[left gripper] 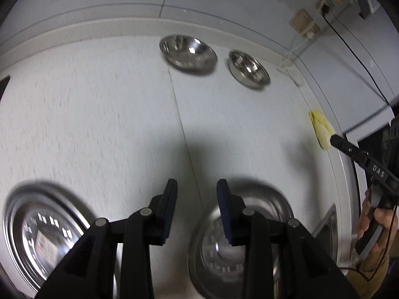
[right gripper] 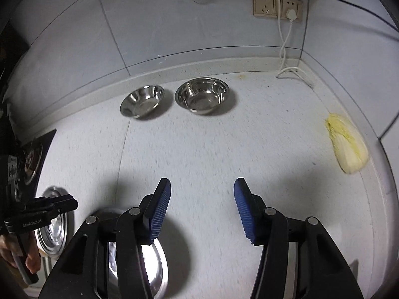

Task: Organize plates and bowls
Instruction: 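Open both tools to release the large bowl, then move both tools to the medium steel bowl and grip its rim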

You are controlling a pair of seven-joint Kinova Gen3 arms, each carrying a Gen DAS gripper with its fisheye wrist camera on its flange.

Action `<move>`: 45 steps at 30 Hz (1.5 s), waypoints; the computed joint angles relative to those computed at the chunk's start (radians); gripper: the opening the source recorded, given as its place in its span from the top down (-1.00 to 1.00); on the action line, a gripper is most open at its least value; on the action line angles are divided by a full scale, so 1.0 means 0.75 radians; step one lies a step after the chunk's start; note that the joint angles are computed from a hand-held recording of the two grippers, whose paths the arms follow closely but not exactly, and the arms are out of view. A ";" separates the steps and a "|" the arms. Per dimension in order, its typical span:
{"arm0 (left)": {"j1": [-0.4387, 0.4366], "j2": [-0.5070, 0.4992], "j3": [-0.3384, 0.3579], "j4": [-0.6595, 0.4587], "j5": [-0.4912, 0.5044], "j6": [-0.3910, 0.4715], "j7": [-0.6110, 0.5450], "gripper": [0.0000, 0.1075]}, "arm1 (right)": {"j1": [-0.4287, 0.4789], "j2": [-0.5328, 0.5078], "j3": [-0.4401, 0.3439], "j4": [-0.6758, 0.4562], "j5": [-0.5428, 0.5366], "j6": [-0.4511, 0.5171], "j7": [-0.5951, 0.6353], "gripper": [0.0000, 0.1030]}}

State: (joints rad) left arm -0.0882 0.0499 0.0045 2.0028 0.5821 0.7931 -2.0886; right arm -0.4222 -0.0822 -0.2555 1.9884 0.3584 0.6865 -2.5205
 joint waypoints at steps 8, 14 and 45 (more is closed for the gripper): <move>0.038 0.388 0.132 -0.445 0.075 0.055 0.182 0.41 | 0.136 0.280 0.151 -0.232 -0.199 -0.123 0.302 0.07; 0.146 0.689 0.180 -0.772 0.011 0.031 0.443 0.42 | 0.217 0.560 0.244 -0.409 -0.397 -0.191 0.449 0.07; 0.035 0.310 0.280 -0.728 0.039 0.117 0.361 0.84 | 0.035 0.221 0.255 -0.447 -0.246 0.030 0.228 0.75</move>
